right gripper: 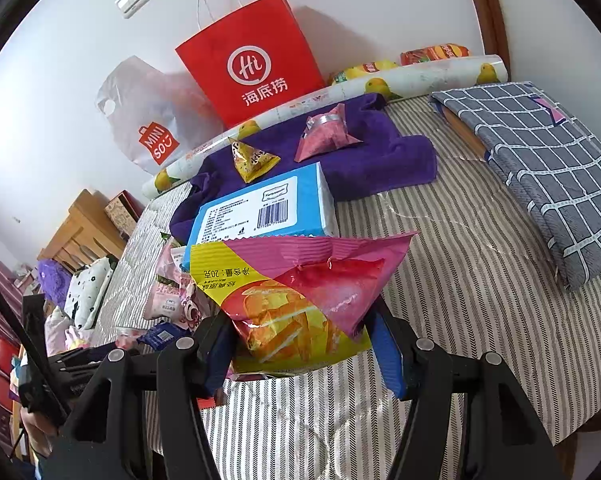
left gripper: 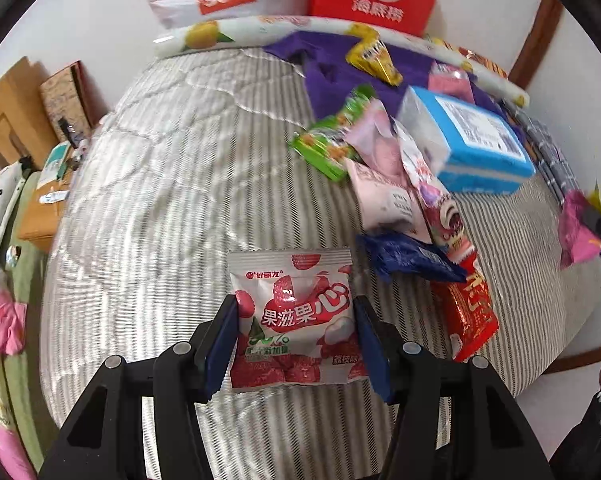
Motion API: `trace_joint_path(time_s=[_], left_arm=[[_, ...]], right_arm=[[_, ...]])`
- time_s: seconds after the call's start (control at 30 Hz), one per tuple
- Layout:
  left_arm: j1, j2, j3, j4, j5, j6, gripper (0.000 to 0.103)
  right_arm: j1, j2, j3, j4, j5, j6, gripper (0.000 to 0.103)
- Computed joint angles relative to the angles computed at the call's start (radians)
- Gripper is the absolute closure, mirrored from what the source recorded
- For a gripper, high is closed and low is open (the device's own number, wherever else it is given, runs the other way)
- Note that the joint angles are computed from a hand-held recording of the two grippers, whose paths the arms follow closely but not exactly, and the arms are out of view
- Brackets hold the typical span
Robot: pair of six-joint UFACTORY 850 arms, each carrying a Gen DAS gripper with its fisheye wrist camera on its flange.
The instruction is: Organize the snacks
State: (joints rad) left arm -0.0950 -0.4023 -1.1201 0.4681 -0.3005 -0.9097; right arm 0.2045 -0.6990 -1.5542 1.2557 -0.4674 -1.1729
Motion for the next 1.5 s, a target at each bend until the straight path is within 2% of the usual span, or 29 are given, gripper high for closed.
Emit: trace_joint_path(time_s=[0.13,0.27,0.47,0.5,0.77,1.0,1.5], left_arm=[[-0.006,0.044,0.030,0.125,0.023,-0.120,0.049],[-0.022,0.057,0.013,0.153,0.042,-0.118,0.049],[-0.042,0.011,-0.076,-0.104,0.082,0.179,0.049],[-0.050,0.003,-0.090,-0.109,0.082,0.185,0.049],[-0.071,-0.096,-0.244,-0.471,0.087,0.586,0.048],[-0.063,-0.170,-0.359,-0.634,0.049,0.760,0.048],[-0.008,-0.314,-0.649,-0.694,-0.084,0.846,0.048]], right_arm=[[-0.005,0.012,0.016,0.029,-0.003,-0.029,0.043],[-0.007,0.027,0.033,0.054,0.000,-0.063,0.043],[-0.008,0.035,0.037,0.070,0.006,-0.095,0.043],[-0.009,0.035,0.036,0.071,0.007,-0.098,0.043],[-0.006,0.021,0.000,0.038,0.021,-0.082,0.043],[-0.004,-0.015,-0.075,0.009,-0.004,-0.044,0.043],[0.020,-0.169,-0.381,-0.155,-0.031,0.160,0.043]])
